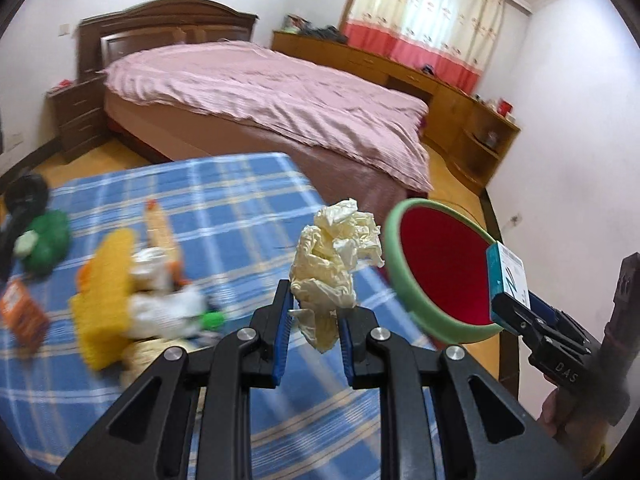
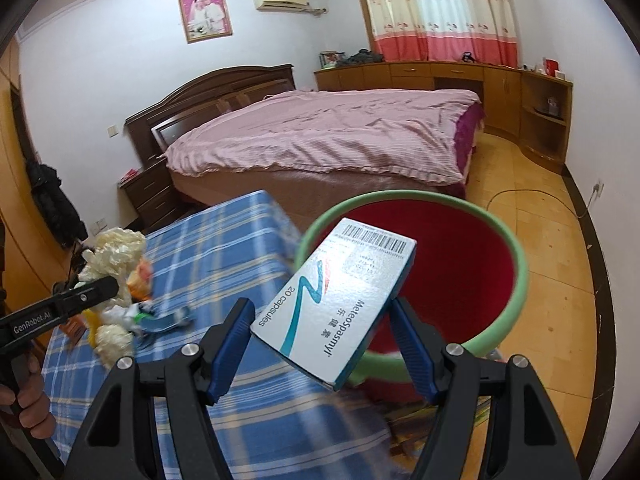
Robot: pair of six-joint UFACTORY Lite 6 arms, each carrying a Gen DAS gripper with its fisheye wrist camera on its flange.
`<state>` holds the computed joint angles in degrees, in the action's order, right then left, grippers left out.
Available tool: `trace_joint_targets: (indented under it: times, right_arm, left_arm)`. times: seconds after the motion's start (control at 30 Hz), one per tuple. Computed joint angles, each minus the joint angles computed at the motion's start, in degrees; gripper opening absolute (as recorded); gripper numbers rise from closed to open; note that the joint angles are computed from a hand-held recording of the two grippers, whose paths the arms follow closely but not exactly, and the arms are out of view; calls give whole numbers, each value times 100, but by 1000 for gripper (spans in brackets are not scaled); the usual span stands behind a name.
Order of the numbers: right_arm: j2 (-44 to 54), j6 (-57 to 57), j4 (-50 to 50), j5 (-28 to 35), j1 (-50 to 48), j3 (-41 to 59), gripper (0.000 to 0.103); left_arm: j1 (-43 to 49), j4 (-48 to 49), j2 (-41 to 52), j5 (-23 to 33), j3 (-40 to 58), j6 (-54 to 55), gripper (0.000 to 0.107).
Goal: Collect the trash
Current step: 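Carry the tissue with the left tool while the right tool carries the medicine box over the bucket, then open the left tool to drop the tissue while the right tool drops the medicine box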
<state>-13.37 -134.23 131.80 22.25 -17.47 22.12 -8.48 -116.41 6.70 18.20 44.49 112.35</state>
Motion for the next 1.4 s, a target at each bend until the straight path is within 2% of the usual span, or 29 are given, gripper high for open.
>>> trace_joint_targets:
  times: [0.13, 0.3, 0.47, 0.73, 0.8, 0.9, 0.97, 1.07, 1.23, 1.33, 1.4]
  right_arm:
    - [722, 279, -742, 416, -706, 470, 72]
    - [1732, 459, -1098, 766, -1258, 1126, 72]
    - [2398, 731, -1437, 1016, -1697, 1613, 73]
    - [2550, 950, -1861, 1413, -2196, 1751, 73]
    - [2513, 1028, -1952, 1527, -2316, 1724, 73]
    - [2366, 1080, -1936, 1590, -2381, 1618, 75]
    - [2358, 1121, -1988, 1651, -2452, 1631, 75]
    - [2216, 1194, -2066, 1686, -2527, 1535, 75]
    - [2051, 1340, -2216, 1632, -2497, 1454, 76]
    - [1903, 1399, -2299, 1611, -2470, 1358, 78]
    - [1756, 1453, -2329, 1571, -2428, 1263, 84]
  left_arm:
    - [-717, -87, 696, -360, 750, -239, 21]
    - [-1386, 113, 1490, -671, 1622, -703, 21]
    - [-1844, 895, 2016, -879, 2305, -1593, 21]
    - [-2237, 2806, 2598, -1001, 3087, -3548, 21]
    - [-2274, 3119, 2704, -1005, 3223, -3836, 25]
    - [-2349, 3694, 2764, -1095, 3331, -4398, 41]
    - [-2379, 3728, 2764, -1175, 3334, -4476, 54]
    - [-2372, 3869, 2760, -1218, 3319, -4714, 54]
    - [-2293, 2822, 2483, -1243, 2973, -3821, 54]
    - [-2210, 1825, 2166, -1252, 2616, -2891, 54]
    - [-2148, 1131, 1946, -1260, 2374, -2225, 54]
